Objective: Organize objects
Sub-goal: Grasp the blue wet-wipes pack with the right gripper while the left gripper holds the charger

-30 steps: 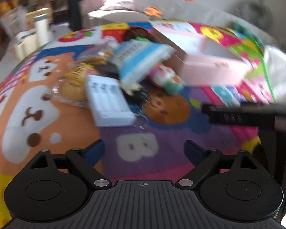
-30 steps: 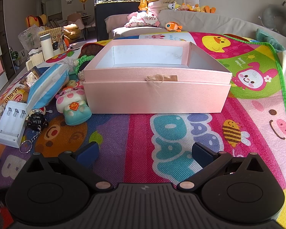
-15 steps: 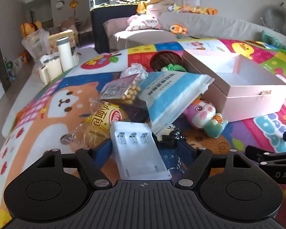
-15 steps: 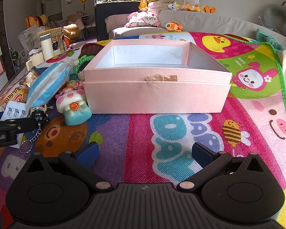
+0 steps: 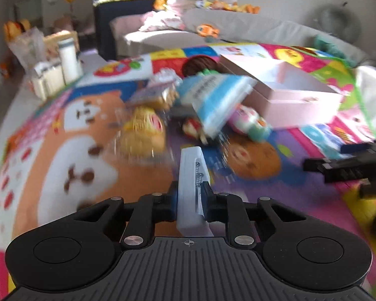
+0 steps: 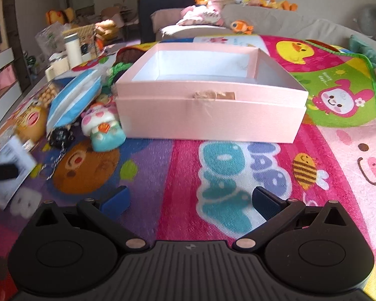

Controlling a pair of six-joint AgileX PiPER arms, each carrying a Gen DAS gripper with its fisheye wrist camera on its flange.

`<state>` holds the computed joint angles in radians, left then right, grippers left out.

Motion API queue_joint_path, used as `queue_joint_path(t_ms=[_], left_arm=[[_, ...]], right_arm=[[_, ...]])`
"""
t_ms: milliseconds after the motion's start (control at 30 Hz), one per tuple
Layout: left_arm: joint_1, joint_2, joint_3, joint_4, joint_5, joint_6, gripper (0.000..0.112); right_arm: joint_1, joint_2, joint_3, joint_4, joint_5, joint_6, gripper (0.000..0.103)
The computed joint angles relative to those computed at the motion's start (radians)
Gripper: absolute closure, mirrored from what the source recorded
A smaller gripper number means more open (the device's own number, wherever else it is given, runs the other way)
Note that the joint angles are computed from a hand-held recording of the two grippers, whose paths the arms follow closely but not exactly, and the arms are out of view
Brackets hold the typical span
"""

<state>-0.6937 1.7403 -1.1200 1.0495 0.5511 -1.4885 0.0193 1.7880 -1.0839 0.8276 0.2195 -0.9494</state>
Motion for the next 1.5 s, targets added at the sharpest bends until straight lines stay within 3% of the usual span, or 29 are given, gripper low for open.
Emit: queue_joint_path(t_ms=[167, 333, 400, 467, 500, 600, 667, 767, 867, 933, 967, 1033, 1133, 1333, 1433, 1500], left_arm=[[-0.001, -0.028, 0.064, 0.09, -0.018, -0.135, 0.088], [0.03, 0.054, -0.006, 0.098, -0.051, -0.105, 0.084], [0.026, 0.064, -0.004, 0.145, -0.044, -0.139, 0.084], [0.024, 0.052, 0.028, 0.205, -0.057, -0.186, 0.084], [0.023, 0.04, 0.052, 0.243, -0.063, -0.217, 0.084], [0.035, 0.001, 0.118, 0.326, -0.101, -0.296, 0.084], [0.055, -0.024, 0.15, 0.364, -0.147, -0.337, 0.084], [0.082, -0.051, 0.19, 0.445, -0.201, -0.435, 0.084], [0.093, -0.069, 0.212, 0.474, -0.221, -0.487, 0.084], [0.1, -0.072, 0.219, 0.505, -0.235, -0.51, 0.084], [0.104, -0.073, 0.219, 0.507, -0.24, -0.508, 0.084], [0.104, -0.073, 0.214, 0.481, -0.238, -0.48, 0.084], [0.095, -0.066, 0.195, 0.404, -0.216, -0.406, 0.084], [0.071, -0.056, 0.159, 0.25, -0.143, -0.246, 0.084], [0.059, -0.054, 0.142, 0.171, -0.105, -0.147, 0.084], [0.049, -0.05, 0.132, 0.141, -0.083, -0.101, 0.084]], right_arm=[[-0.02, -0.014, -0.001, -0.051, 0.056, 0.018, 0.0], [-0.005, -0.01, -0.042, -0.268, 0.099, 0.243, 0.0], [-0.011, 0.012, -0.115, -0.357, 0.197, 0.303, 0.0], [-0.014, 0.021, -0.185, -0.344, 0.309, 0.243, 0.0], [-0.013, -0.004, -0.178, -0.277, 0.304, 0.159, 0.0], [0.078, -0.091, -0.121, -0.146, 0.146, -0.099, 0.0], [0.163, -0.094, -0.151, -0.158, 0.077, -0.153, 0.0], [0.26, 0.028, -0.348, -0.382, 0.136, 0.054, 0.001], [0.341, 0.197, -0.558, -0.682, 0.191, 0.331, 0.014], [0.378, 0.301, -0.702, -0.853, 0.278, 0.495, 0.018], [0.384, 0.347, -0.773, -0.885, 0.331, 0.534, 0.031], [0.378, 0.385, -0.839, -0.897, 0.395, 0.578, 0.042], [0.324, 0.292, -0.736, -0.744, 0.384, 0.494, 0.045], [0.146, -0.036, -0.318, -0.307, 0.307, 0.103, 0.045], [0.066, -0.171, -0.088, -0.158, 0.204, -0.072, 0.045], [0.023, -0.206, 0.01, -0.135, 0.156, -0.086, 0.045]])
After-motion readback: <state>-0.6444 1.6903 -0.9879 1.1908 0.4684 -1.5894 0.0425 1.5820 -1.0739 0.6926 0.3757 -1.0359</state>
